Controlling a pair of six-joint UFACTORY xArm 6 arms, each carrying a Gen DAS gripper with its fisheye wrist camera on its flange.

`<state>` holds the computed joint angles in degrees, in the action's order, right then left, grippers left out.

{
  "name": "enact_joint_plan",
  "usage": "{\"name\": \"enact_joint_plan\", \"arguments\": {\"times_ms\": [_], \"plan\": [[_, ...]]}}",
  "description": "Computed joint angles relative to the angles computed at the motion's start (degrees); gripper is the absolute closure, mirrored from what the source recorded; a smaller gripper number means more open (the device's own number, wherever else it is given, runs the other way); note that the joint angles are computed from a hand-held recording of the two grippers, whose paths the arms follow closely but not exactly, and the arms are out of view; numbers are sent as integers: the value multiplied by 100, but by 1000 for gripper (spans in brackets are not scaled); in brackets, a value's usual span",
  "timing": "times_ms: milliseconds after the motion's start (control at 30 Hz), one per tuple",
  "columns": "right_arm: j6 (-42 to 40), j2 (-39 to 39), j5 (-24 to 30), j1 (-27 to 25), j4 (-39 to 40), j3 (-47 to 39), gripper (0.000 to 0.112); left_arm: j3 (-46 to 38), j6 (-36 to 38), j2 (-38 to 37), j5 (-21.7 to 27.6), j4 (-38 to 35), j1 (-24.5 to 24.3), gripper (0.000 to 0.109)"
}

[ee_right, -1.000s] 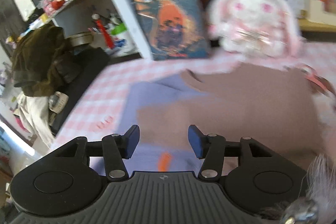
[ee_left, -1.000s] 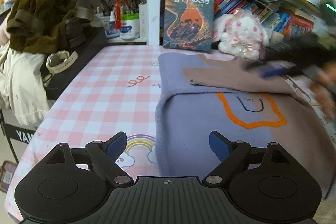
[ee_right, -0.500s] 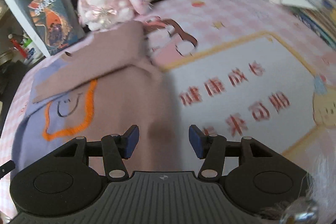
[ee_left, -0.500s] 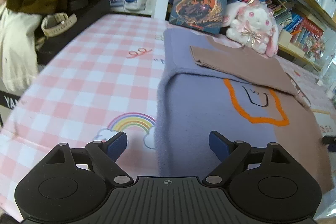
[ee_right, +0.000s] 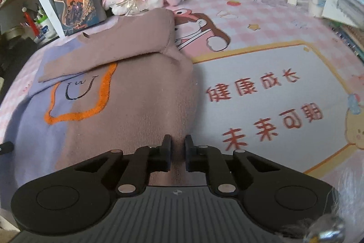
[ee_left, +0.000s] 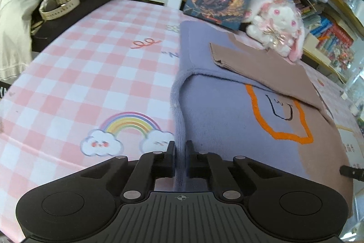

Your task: Fold clothes

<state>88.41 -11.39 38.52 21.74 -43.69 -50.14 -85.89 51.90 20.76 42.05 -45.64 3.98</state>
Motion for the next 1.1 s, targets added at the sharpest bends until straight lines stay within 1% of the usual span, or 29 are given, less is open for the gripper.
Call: {"name": "enact_joint_plan", "arguments": {"times_ms": [200, 400, 500, 533, 600, 633, 667, 700, 800, 933, 967, 1000, 1033, 1100], "plan": [[167, -554, 49, -59, 55, 525, 102, 443, 96, -335, -77, -32, -160, 103], [282, -975, -159, -189, -5, 970, 102, 861, 11, -666, -208, 36, -251, 102], [235, -1047, -202, -250, -59, 1042, 102, 1047, -104, -811, -324, 133, -294, 101], [179, -1081, -258, -278, -30, 1077, 102, 1131, -162, -875, -402, 178, -309, 98], [114, -1163, -351, -302, -2, 1144, 99, 1297, -279, -1004, -553, 272, -335, 97], [109, -1218, -350, -288, 1, 1183, 97, 1393, -323, -1080, -627, 315, -341, 95], [120, -1287, -357, -278, 19, 1243, 92, 1515, -370, -1174, -726, 350, -357, 94], [134, -1360, -368, -269, 41, 1307, 90, 1634, -394, -1271, -809, 359, -372, 91], [171, -1600, -455, -248, 120, 1534, 88, 1964, -394, -1556, -970, 347, -405, 85], [148, -1898, -491, -172, 188, 1781, 87, 2482, -397, -1994, -1239, 383, -464, 69], [112, -1982, -482, -143, 226, 1840, 86, 2611, -415, -2108, -1294, 400, -478, 66], [85, -2065, -470, -113, 255, 1899, 85, 2721, -426, -2203, -1334, 412, -482, 61], [61, -2147, -458, -81, 281, 1958, 84, 2837, -436, -2304, -1374, 422, -485, 58], [27, -2334, -391, 4, 324, 2085, 81, 3054, -458, -2495, -1461, 452, -494, 56]]}}
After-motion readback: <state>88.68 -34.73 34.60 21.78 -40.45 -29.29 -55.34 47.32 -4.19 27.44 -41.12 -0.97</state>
